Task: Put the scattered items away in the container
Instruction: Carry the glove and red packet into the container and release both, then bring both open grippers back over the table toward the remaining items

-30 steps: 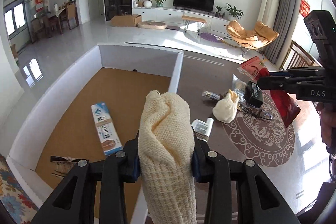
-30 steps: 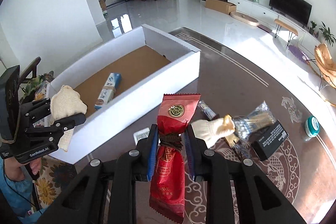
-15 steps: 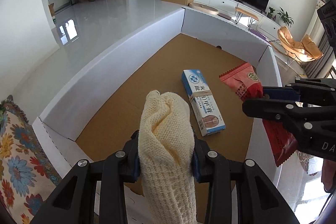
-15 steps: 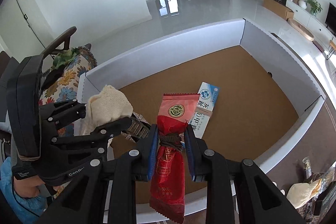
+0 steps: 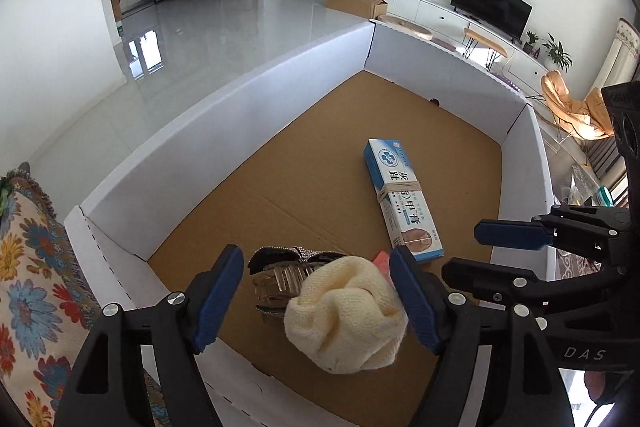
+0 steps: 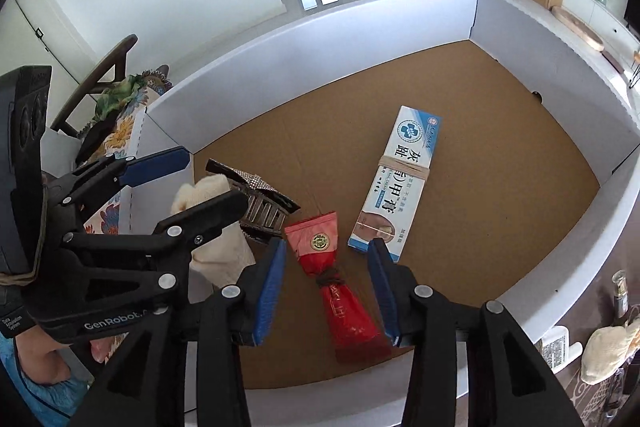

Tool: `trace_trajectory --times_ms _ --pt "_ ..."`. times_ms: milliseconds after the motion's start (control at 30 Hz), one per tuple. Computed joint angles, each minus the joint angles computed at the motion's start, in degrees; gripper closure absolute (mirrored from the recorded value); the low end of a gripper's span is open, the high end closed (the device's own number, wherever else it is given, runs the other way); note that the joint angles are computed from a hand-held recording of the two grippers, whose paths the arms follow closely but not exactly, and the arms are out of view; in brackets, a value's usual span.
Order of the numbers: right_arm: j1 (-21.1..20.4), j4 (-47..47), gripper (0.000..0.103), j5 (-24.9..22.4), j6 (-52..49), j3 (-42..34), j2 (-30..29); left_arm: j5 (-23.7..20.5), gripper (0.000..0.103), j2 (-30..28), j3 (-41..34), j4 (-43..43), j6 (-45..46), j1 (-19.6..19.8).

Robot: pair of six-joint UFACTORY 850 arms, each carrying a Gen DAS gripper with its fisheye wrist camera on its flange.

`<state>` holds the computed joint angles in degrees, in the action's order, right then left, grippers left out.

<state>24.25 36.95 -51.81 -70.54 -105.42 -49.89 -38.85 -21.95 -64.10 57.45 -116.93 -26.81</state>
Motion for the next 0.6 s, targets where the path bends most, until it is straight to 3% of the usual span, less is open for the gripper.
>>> trace_trajectory --times_ms 100,267,333,433,500,600 --pt "-1.9 1.6 0.035 -0.4 -2.3 -0.7 1.0 -3.4 0.028 -0.4 -1.8 1.6 -0.5 -2.0" --pt "-7.2 3.7 0.02 -1.7 -2.4 -5.1 0.4 -6.9 0.028 -3.6 -9.1 6.1 3.1 -6.8" --pt "-10.1 4.4 0.014 -2.7 -1.0 -7.6 -0.6 -7.0 0.018 -5.7 -13.0 8.6 4.3 -8.9" --pt "-14.7 5.3 0.009 -1.4 -1.0 -7.9 -1.0 -4.9 0.0 -10.4 -19.3 11.3 6.3 -11.4" --pt "-17.8 5.8 0.007 1.1 -1.1 -6.6 -1.3 -1.4 0.0 -14.9 -24.2 9.7 10.3 -12.2" --pt "-22.1 6.2 0.007 7.4 -1.1 -3.2 -2.2 2.0 0.0 -23.7 -33.6 0.1 22.1 -12.3"
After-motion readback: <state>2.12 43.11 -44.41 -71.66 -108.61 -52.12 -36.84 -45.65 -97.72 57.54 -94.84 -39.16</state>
